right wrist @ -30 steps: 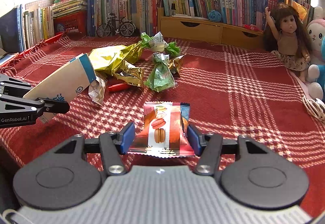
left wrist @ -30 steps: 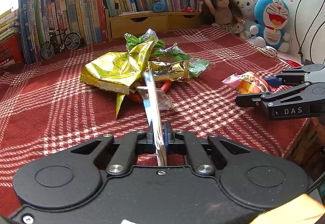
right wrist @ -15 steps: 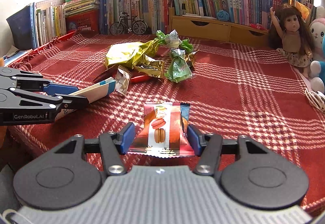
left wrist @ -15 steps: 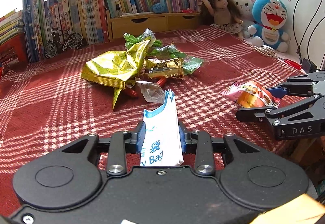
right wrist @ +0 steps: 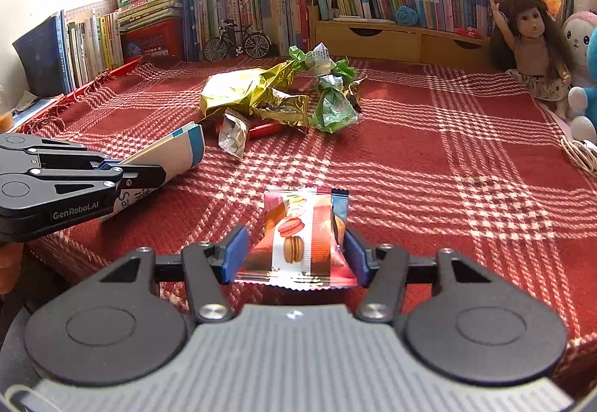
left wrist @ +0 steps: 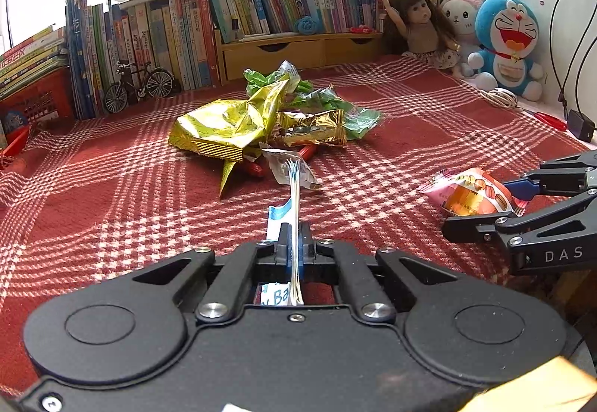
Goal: Collect trash
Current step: 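Carry the paper bag and macaron packet over the black bin and open both tools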
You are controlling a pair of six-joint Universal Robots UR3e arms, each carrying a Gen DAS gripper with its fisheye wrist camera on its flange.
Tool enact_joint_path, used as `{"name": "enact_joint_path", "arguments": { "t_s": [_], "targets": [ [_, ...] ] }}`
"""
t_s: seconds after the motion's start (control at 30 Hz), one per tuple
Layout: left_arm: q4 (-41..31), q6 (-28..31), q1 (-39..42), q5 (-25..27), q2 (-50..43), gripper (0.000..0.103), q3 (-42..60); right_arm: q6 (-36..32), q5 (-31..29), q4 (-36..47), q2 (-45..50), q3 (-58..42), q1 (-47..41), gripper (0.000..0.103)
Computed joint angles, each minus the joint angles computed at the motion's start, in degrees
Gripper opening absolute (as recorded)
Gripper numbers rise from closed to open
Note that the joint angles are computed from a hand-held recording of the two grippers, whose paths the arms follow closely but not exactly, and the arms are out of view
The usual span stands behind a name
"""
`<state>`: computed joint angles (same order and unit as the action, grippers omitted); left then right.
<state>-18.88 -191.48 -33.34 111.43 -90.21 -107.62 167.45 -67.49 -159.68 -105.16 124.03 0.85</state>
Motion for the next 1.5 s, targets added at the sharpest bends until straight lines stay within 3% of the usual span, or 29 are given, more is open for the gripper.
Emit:
{"name": "enact_joint_path", "arguments": {
  "t_s": [0.5, 0.97, 1.2, 1.5],
  "targets": [
    [-5.4, -5.3, -6.6, -0.2, 13.0, 0.002, -7.0, -1.6, 9.6, 13.0, -15.2, 5.6, -4.9, 0.061],
    [-15.2, -13.6, -17.4, 5.7, 22.5, 0.003, -12.5, -14.0, 15.8, 39.9, -32.6, 7.7, -9.0, 0.061],
    [-20.3, -17.8, -19.5, 3.7, 24.7, 0.003, -15.0, -15.6, 13.1, 44.6, -33.2, 8.7, -5.6, 0.061],
    [-24.5, -19.8, -14.0, -5.2, 24.6, 0.003, -18.3, -11.8, 4.4, 36.9, -22.5, 8.5, 5.7, 0.062]
  ]
}}
